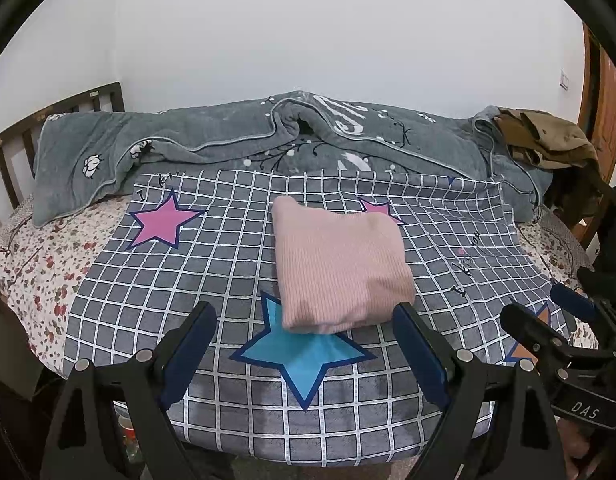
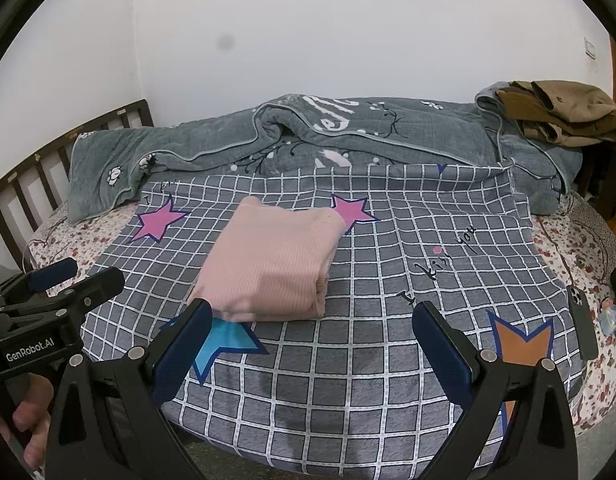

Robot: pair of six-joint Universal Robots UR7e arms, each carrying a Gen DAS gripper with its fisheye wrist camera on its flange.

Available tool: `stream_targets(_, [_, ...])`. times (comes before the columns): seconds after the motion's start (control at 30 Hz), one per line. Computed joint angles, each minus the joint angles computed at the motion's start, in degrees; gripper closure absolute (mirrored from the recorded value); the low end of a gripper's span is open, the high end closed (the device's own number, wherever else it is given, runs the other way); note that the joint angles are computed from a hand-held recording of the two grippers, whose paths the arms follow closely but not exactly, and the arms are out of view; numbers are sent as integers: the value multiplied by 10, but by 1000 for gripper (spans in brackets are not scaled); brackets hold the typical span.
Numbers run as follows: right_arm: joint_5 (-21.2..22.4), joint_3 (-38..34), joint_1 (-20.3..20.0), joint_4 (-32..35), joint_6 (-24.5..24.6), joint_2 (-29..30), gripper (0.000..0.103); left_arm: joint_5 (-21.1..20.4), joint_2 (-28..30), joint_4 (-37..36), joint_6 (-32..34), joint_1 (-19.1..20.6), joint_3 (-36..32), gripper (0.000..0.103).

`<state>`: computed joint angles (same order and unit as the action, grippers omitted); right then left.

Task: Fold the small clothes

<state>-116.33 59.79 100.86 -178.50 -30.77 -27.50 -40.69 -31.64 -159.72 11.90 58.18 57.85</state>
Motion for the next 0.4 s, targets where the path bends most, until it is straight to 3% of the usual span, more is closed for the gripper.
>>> stream_targets(0.4, [-4,1,4,-5,0,3,4,0,0,1,3,-2,-1,14])
